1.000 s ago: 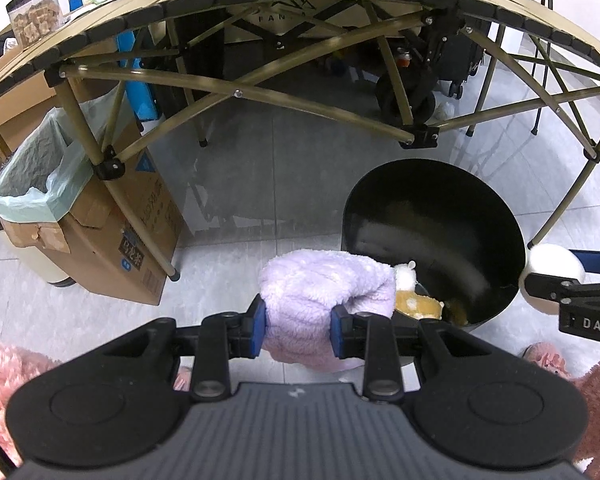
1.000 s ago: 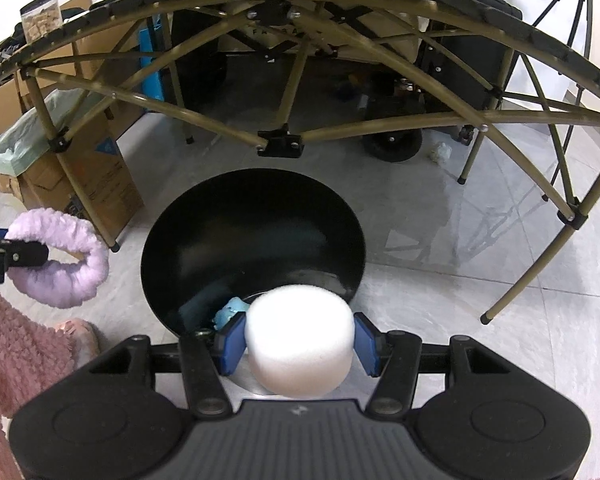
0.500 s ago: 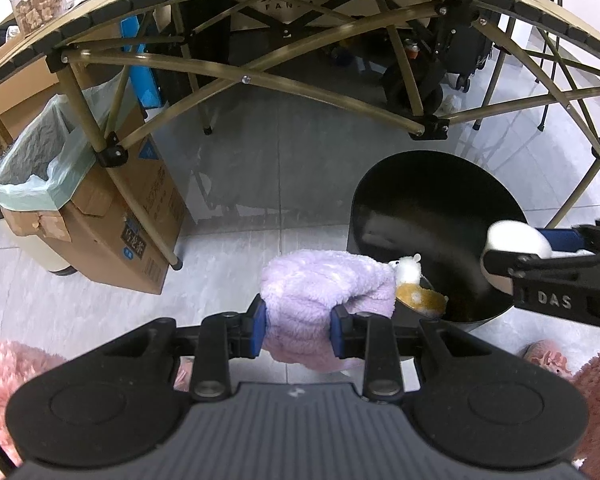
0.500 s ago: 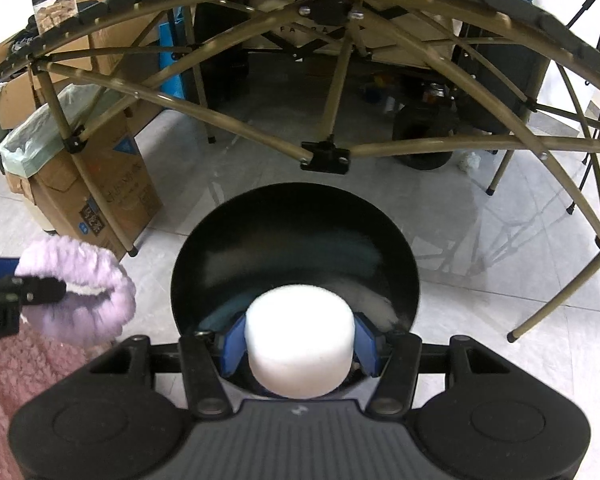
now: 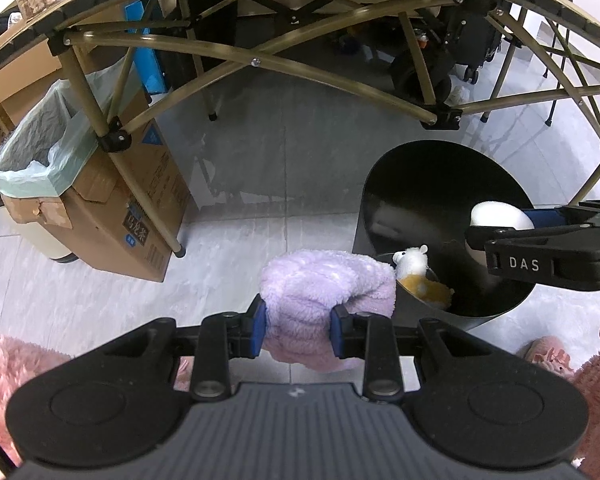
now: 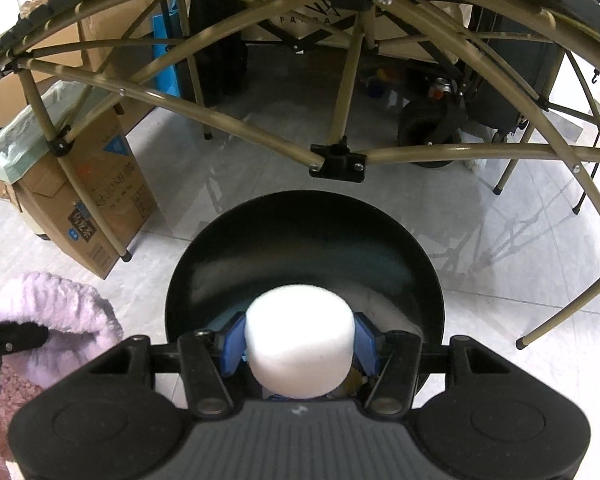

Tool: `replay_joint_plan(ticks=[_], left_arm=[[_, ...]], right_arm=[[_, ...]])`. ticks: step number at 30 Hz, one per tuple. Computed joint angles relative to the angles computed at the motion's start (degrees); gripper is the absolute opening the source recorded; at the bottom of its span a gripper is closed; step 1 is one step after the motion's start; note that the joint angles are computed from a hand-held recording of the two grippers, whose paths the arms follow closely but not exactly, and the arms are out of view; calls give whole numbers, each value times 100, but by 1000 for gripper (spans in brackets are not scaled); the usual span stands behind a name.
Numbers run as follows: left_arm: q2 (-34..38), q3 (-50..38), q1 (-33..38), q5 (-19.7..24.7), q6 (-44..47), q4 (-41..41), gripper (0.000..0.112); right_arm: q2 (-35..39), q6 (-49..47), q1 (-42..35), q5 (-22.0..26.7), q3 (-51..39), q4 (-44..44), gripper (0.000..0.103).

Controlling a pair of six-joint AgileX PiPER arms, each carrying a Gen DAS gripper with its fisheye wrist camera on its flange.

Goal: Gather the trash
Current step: 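Lower the white sponge into the bin and open the right gripper, then move the right tool away from the bin toward the table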

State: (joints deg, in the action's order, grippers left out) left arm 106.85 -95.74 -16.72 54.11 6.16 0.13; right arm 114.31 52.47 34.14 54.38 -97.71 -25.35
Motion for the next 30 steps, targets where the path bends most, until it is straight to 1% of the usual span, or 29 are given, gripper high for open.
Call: replay_joint_plan(ticks=[6, 7, 8, 9, 10, 13, 20, 30], left_arm=[[36, -35, -17, 35, -29, 37, 31], [41, -39, -21, 41, -41, 49, 31], [48, -48, -25, 49, -54, 64, 31], [54, -54, -29, 54, -64, 73, 31], [59, -55, -29, 54, -63, 73, 31], [64, -65, -38, 60, -74, 86, 31], [61, -53, -45, 57, -69, 105, 31], [62, -46, -60, 53, -87, 117, 31]], right_arm=[[-25, 41, -27, -25, 47, 4, 56], [-45, 65, -36, -52, 82, 8, 59], [-53, 97, -37, -57, 94, 10, 75], [-56, 151, -40, -51, 105, -7, 87], [-66, 226, -35, -43, 124, -54, 102], [-110, 396, -38, -13, 197, -157, 103], [-120, 529, -104, 68, 299, -60, 103], [-95, 408, -95, 172, 262, -79, 103]])
